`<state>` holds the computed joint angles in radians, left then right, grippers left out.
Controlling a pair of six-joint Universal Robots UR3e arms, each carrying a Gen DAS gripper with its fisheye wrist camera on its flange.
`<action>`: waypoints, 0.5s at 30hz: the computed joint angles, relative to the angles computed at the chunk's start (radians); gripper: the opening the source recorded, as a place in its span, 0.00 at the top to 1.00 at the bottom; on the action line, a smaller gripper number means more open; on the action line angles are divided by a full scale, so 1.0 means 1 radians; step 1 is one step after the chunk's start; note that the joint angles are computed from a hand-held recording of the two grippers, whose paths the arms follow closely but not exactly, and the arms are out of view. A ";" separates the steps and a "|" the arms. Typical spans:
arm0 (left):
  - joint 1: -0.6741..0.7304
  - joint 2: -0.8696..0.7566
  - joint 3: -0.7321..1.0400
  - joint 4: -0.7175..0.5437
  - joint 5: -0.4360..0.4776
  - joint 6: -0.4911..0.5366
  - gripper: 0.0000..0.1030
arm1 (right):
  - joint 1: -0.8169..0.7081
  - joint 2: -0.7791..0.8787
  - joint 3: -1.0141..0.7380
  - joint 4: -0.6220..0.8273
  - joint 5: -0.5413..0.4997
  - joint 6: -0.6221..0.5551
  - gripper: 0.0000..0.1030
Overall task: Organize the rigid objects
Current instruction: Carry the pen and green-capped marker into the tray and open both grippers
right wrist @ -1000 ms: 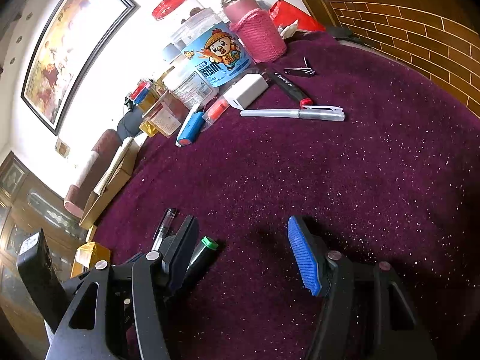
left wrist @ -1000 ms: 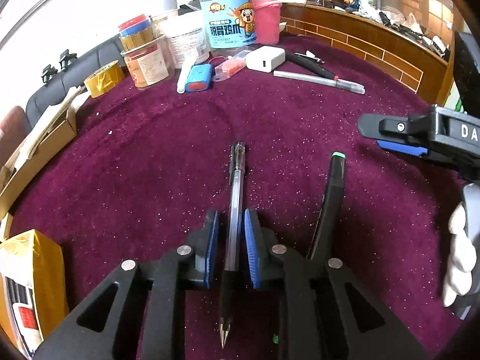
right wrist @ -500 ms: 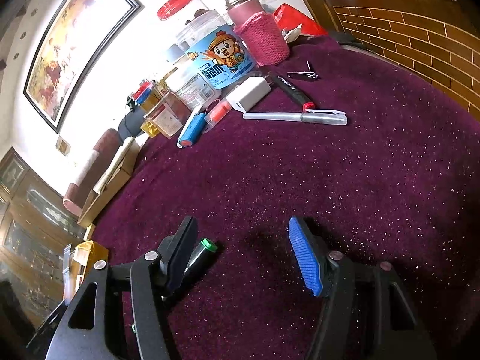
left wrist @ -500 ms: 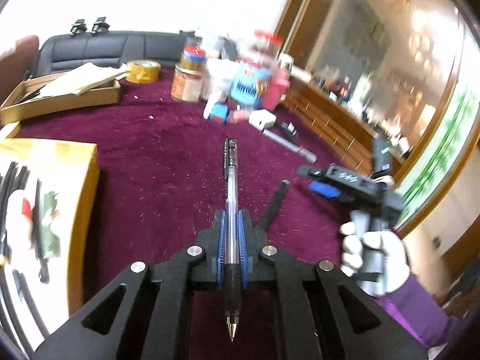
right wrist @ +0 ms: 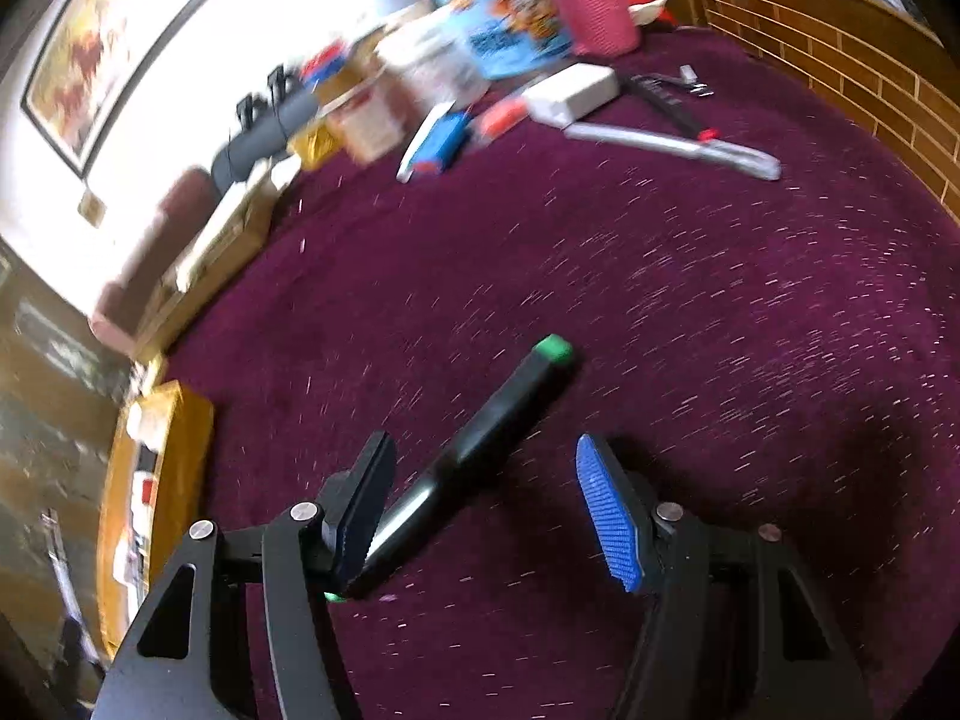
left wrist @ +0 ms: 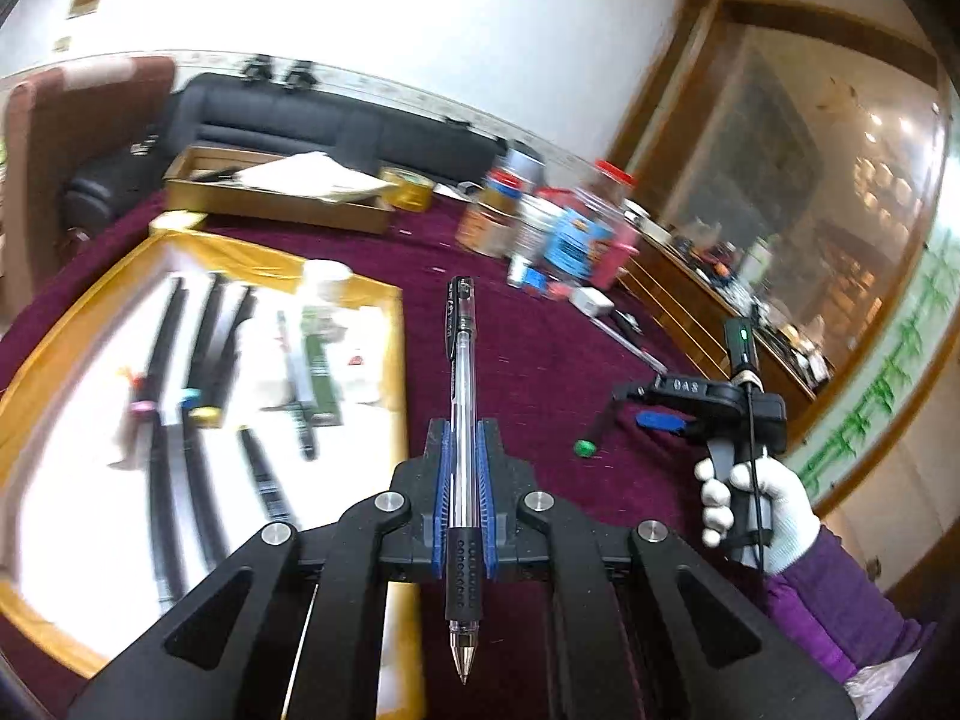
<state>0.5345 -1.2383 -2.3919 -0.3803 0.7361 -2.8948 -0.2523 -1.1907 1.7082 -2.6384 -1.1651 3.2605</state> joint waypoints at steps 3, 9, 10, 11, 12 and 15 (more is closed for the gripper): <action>0.117 0.077 -0.038 -0.099 -0.034 0.052 0.94 | 0.097 0.031 -0.052 0.000 -0.131 0.031 0.52; 0.352 0.210 -0.089 -0.331 -0.081 0.194 0.94 | 0.230 0.096 -0.151 0.013 -0.352 0.027 0.79; 0.374 0.209 -0.091 -0.341 -0.079 0.202 0.94 | 0.233 0.094 -0.144 0.003 -0.358 0.024 0.82; 0.398 0.201 -0.092 -0.346 -0.076 0.207 0.94 | 0.229 0.089 -0.132 -0.007 -0.347 0.020 0.86; 0.412 0.195 -0.095 -0.349 -0.073 0.210 0.94 | 0.221 0.084 -0.121 -0.013 -0.328 0.019 0.88; 0.434 0.149 -0.103 -0.303 -0.050 0.192 0.94 | 0.191 0.049 -0.070 -0.023 -0.258 0.016 0.88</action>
